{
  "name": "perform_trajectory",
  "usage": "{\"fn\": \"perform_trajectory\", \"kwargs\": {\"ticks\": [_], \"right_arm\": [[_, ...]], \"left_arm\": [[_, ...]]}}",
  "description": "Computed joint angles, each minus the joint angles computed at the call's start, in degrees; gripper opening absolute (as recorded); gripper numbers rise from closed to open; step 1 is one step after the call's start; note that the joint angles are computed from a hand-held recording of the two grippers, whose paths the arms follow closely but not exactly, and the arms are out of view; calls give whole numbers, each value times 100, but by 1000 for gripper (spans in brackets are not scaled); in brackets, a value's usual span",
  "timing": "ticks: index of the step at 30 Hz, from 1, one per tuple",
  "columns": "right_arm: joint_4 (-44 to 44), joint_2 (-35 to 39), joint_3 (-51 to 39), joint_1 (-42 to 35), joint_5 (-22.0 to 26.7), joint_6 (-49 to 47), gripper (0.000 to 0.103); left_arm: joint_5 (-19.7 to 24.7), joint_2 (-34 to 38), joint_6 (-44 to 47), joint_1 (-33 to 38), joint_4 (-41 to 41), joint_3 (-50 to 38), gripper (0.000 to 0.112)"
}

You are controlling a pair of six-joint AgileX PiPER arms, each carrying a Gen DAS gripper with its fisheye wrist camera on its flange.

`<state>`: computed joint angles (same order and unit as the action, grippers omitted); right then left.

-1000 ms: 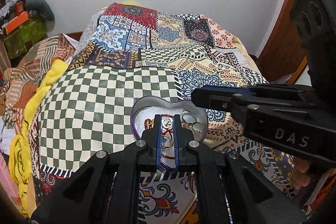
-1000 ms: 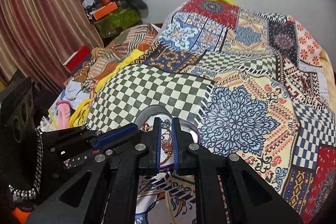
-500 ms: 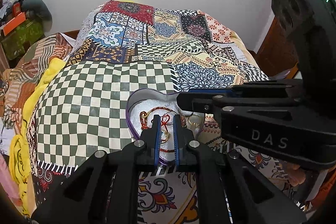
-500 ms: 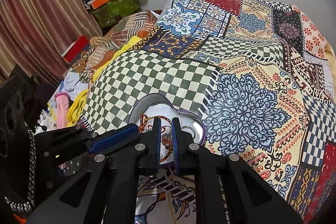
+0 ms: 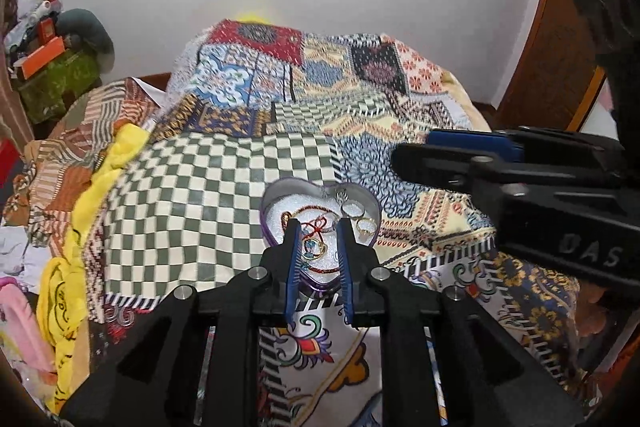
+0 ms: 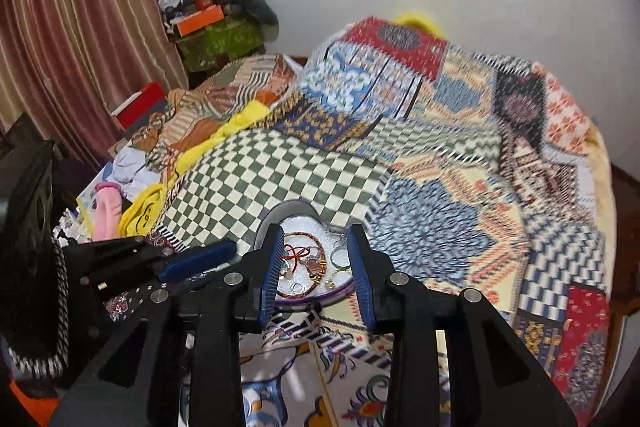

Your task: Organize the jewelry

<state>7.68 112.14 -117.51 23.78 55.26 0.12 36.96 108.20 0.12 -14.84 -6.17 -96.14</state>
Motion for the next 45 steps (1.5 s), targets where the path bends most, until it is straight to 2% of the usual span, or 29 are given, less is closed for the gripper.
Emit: {"fn": "perform_trajectory", "kwargs": {"ticks": [5, 11, 14, 17, 20, 22, 24, 25, 26, 27, 29, 30, 32, 33, 34, 41, 45], "right_arm": [[-111, -1066, 951, 44, -637, 203, 30], [-718, -2503, 1984, 351, -1360, 800, 30], [-1707, -3195, 2462, 792, -1673, 1622, 30], [-3229, -3856, 2885, 1473, -1785, 2858, 30], [-4791, -4302, 3222, 2261, -1572, 4157, 30], [-5559, -4451, 3403, 2653, -1355, 4808, 34], [-6362, -4592, 3603, 3128, -992, 5524, 48], [-6760, -4664, 3720, 3385, -786, 5905, 59], [-6952, -4693, 3789, 3484, -703, 6106, 67], [-7236, -4712, 3852, 3677, -508, 6360, 69], [-7432, -4662, 3860, 3775, -353, 6482, 81], [-7523, -4640, 3830, 3859, -228, 6491, 85], [-7880, -4542, 3798, 4084, 69, 6655, 99], [-8024, -4513, 3789, 4170, 188, 6718, 102], [-8152, -4510, 3800, 4257, 286, 6773, 103], [-8233, -4512, 3824, 4397, 351, 6690, 103], [-8219, -4631, 3967, 4476, 410, 6716, 103]], "left_arm": [[-219, -796, -613, -111, 542, 437, 16], [-466, -2110, -1853, -486, 1758, 959, 19], [-617, -2853, -2847, -867, 2795, 1315, 27], [-482, -3537, -4285, -1576, 4510, 1672, 34], [2, -4057, -5529, -2468, 6089, 2050, 42], [561, -4268, -6254, -3146, 7016, 2237, 48], [1048, -4407, -6713, -3662, 7584, 2375, 65], [1274, -4478, -6900, -3895, 7794, 2439, 71], [1403, -4535, -7033, -4029, 7920, 2506, 82], [1586, -4612, -7170, -4202, 8064, 2567, 91], [1859, -4673, -7421, -4411, 8289, 2652, 96], [1952, -4669, -7498, -4453, 8355, 2662, 97], [2085, -4704, -7535, -4512, 8382, 2688, 97], [2069, -4706, -7538, -4486, 8363, 2691, 97], [2025, -4697, -7531, -4430, 8329, 2684, 97], [2482, -4740, -7660, -4893, 8555, 2803, 97], [2482, -4709, -7661, -4917, 8548, 2831, 97]]}}
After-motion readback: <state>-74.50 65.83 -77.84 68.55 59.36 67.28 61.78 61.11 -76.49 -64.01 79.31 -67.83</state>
